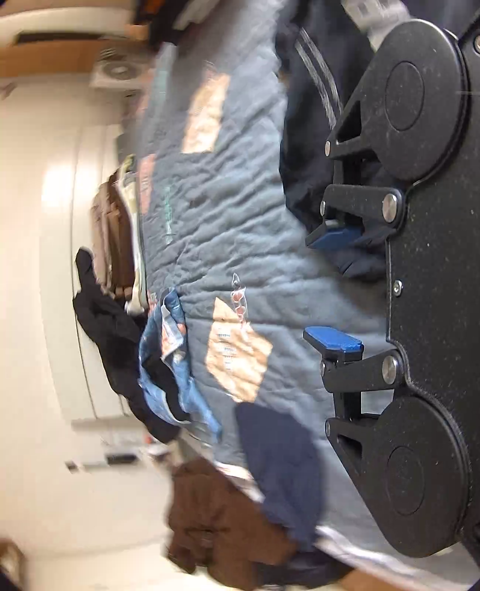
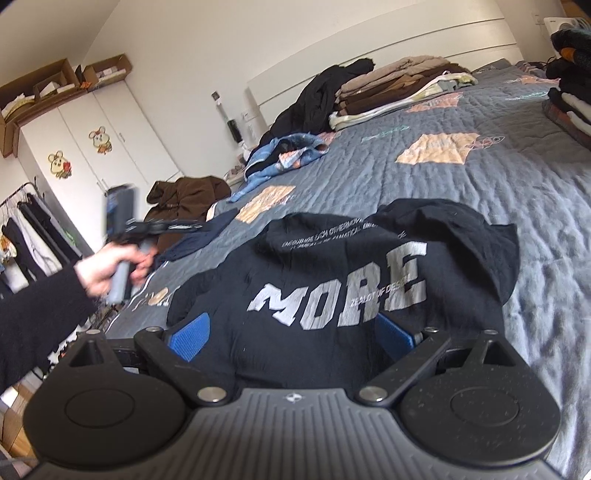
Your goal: Fold clothes
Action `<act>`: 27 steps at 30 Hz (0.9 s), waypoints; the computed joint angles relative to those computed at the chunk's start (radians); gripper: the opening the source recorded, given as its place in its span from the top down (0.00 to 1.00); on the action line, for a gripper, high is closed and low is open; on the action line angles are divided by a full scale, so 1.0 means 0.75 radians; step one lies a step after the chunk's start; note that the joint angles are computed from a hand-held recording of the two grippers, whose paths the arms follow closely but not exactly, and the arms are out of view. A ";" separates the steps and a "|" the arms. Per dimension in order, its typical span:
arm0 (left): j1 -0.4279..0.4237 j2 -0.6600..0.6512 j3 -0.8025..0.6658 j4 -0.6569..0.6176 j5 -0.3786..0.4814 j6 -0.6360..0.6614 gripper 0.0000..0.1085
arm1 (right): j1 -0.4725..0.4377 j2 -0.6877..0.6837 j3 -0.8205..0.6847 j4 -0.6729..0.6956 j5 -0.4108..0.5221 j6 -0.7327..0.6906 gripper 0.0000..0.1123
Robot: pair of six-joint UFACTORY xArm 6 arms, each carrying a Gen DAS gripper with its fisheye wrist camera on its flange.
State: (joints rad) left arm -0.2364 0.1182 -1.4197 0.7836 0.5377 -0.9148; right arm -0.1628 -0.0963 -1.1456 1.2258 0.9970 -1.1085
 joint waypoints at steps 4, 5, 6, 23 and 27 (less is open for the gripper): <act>-0.211 -0.249 0.248 0.038 -0.010 -0.262 0.47 | -0.031 0.031 -0.046 0.018 -0.071 0.028 0.14; -0.253 -0.282 0.299 0.071 -0.058 -0.358 0.46 | -0.040 0.045 -0.062 0.026 -0.101 0.036 0.14; -0.296 -0.310 0.344 0.117 -0.105 -0.465 0.45 | -0.052 0.066 -0.082 0.040 -0.132 0.044 0.14; -0.388 -0.238 0.370 0.483 -0.245 -0.909 0.43 | -0.130 0.613 -0.617 -0.299 -0.141 0.374 0.15; -0.378 -0.249 0.379 0.529 -0.276 -0.931 0.43 | -0.132 0.808 -0.880 -0.268 0.099 0.399 0.15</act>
State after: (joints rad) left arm -0.5198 -0.0684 -1.1357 1.1805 0.3306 -1.6128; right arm -0.2619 0.5098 -1.8057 1.0246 1.0716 -0.8091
